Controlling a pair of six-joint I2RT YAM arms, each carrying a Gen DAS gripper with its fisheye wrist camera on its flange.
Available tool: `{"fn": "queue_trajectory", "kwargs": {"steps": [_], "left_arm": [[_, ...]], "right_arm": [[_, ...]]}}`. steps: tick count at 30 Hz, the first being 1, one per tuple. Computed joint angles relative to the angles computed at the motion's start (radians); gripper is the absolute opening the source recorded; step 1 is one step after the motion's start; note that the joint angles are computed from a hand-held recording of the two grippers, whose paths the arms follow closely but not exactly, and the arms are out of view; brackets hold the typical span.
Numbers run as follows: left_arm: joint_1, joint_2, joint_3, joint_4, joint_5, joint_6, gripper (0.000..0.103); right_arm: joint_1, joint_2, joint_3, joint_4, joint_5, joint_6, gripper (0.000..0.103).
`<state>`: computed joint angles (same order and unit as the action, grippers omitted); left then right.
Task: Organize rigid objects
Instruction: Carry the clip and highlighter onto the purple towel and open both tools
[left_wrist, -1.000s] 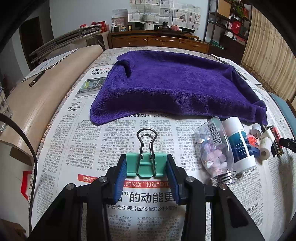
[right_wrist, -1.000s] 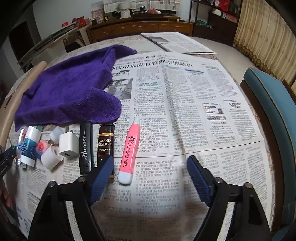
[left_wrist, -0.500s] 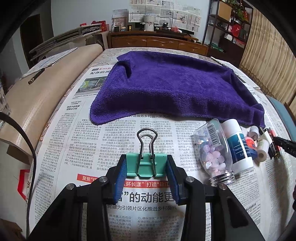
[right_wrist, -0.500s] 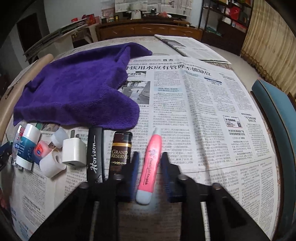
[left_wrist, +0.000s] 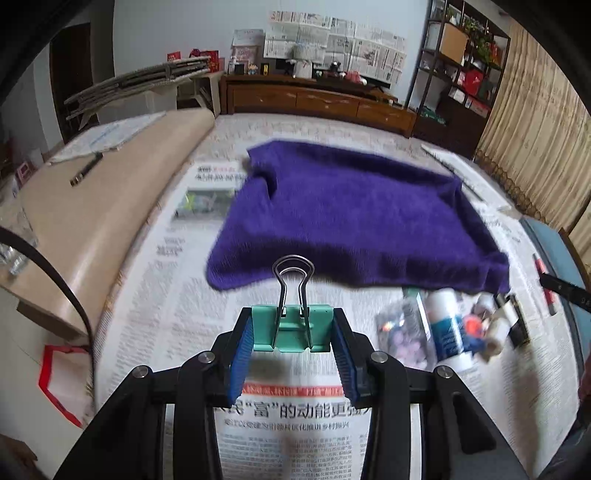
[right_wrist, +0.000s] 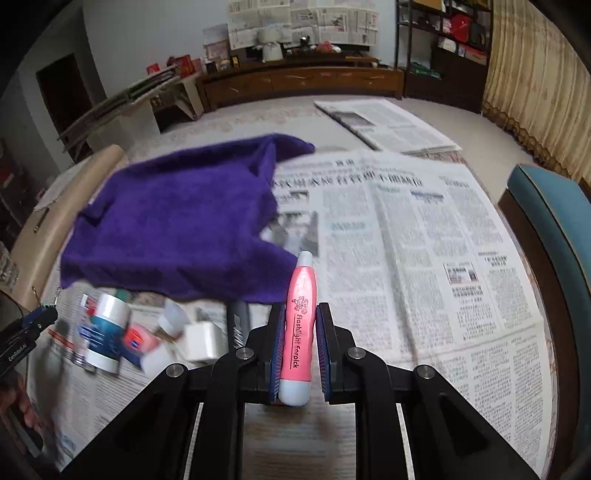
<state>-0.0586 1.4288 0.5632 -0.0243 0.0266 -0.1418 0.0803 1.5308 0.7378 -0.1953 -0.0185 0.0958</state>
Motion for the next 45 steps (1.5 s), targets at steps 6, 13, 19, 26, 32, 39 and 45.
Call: {"fn": "queue_trajectory", "kwargs": {"steps": [6, 13, 19, 26, 32, 39, 45], "left_arm": [[-0.001, 0.007, 0.166, -0.101, 0.024, -0.001, 0.039], [-0.031, 0.284, 0.5, -0.137, 0.062, -0.012, 0.039], [-0.058, 0.591, 0.792, -0.185, 0.074, -0.02, 0.039], [-0.073, 0.816, 1.004, -0.269, 0.062, -0.037, 0.039], [-0.08, 0.897, 1.093, -0.344, 0.009, -0.028, 0.039], [-0.088, 0.894, 1.065, -0.315, -0.016, 0.001, 0.039], [-0.095, 0.893, 1.073, -0.343, -0.029, 0.011, 0.079]], "right_arm": [[0.062, 0.029, 0.106, -0.036, -0.05, 0.052, 0.017], [0.138, 0.241, 0.399, -0.076, -0.076, 0.082, 0.017], [0.158, 0.552, 0.735, -0.167, -0.104, 0.092, 0.017], [0.172, 0.817, 1.042, -0.293, -0.091, 0.071, 0.017], [0.17, 0.895, 1.139, -0.352, -0.059, 0.023, 0.017], [0.167, 0.913, 1.123, -0.329, -0.05, -0.003, 0.017], [0.149, 0.92, 1.137, -0.347, -0.13, -0.066, 0.036]]}}
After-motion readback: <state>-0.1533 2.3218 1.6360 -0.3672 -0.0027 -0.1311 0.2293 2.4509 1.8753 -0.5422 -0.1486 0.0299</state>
